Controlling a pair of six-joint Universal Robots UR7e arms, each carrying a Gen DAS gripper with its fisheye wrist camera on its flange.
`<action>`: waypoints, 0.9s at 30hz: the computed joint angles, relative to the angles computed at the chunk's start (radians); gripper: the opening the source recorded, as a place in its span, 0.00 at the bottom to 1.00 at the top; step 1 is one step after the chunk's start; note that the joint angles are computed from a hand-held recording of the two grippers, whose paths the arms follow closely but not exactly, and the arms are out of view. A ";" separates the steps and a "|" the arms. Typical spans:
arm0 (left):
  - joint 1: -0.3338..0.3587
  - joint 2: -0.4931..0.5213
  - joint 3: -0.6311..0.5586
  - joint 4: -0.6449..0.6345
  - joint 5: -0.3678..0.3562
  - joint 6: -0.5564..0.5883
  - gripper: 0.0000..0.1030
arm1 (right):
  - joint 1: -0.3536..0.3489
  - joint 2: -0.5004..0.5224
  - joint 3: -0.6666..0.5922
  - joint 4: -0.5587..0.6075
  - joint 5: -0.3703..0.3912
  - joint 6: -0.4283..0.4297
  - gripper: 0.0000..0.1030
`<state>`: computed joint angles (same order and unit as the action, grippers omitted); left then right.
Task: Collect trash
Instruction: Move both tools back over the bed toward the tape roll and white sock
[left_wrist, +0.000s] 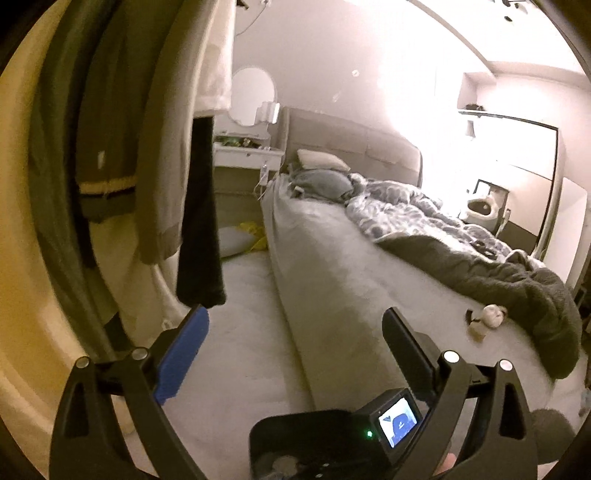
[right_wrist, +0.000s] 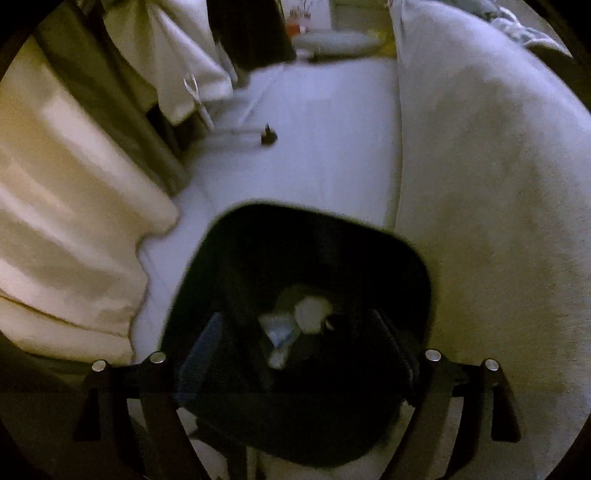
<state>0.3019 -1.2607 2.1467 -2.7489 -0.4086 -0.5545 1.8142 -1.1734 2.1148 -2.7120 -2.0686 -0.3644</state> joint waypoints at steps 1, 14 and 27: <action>-0.003 0.016 -0.010 -0.031 -0.001 0.031 0.94 | 0.010 -0.016 0.007 -0.021 0.009 -0.014 0.84; 0.009 0.148 -0.105 -0.251 -0.027 0.160 0.97 | 0.039 -0.168 0.057 -0.150 0.021 -0.210 0.91; 0.019 0.334 -0.243 -0.345 -0.089 0.253 0.97 | -0.051 -0.345 0.006 -0.153 0.013 -0.360 0.91</action>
